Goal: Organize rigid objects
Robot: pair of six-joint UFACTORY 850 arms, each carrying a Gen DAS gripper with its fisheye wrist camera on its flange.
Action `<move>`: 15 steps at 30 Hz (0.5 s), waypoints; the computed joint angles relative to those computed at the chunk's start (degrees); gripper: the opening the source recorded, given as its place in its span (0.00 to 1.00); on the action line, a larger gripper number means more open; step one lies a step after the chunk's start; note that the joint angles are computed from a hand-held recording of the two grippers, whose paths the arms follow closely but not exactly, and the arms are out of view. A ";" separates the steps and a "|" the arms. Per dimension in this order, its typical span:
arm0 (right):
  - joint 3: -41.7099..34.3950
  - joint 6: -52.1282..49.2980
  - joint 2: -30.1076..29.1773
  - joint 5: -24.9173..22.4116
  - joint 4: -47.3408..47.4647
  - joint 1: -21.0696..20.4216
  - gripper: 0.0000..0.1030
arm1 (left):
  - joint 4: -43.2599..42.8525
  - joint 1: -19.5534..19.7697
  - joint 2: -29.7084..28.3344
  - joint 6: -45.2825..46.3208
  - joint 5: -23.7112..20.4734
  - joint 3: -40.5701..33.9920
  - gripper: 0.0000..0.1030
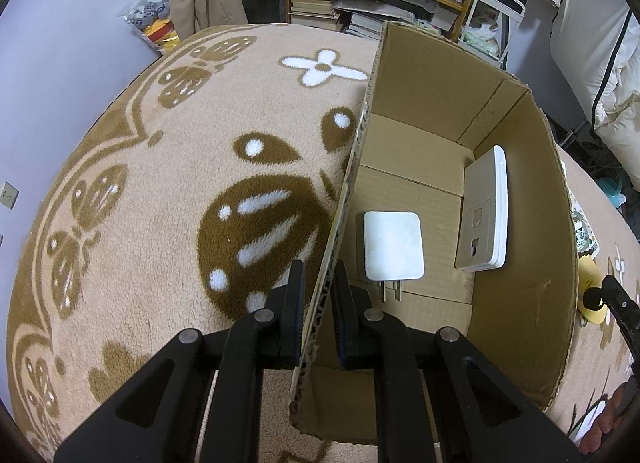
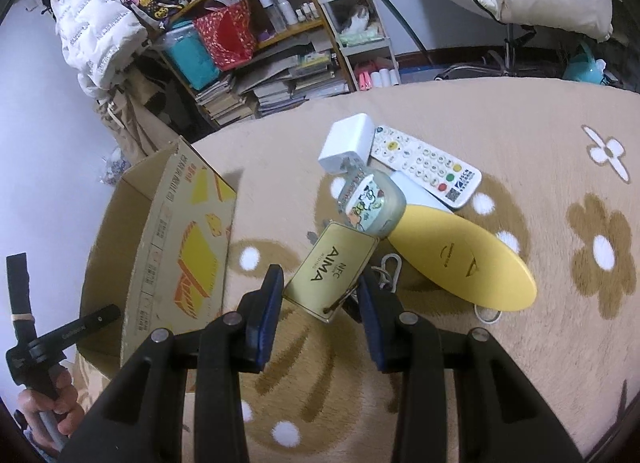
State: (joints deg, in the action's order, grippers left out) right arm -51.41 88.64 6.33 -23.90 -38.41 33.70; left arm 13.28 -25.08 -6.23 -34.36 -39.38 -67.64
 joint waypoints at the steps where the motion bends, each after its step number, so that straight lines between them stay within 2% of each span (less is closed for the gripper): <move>1: -0.05 0.24 0.14 0.16 -0.18 0.06 0.39 | 0.11 -0.06 -0.02 -0.13 -0.07 -0.05 0.12; 10: -0.05 3.40 1.93 5.77 -0.57 -0.65 0.39 | 0.84 -0.18 -0.09 -0.74 -0.03 -0.07 0.12; 15: -3.13 4.53 0.77 6.46 -3.45 -0.34 0.39 | 0.85 -0.20 0.04 -0.76 -0.03 0.01 0.12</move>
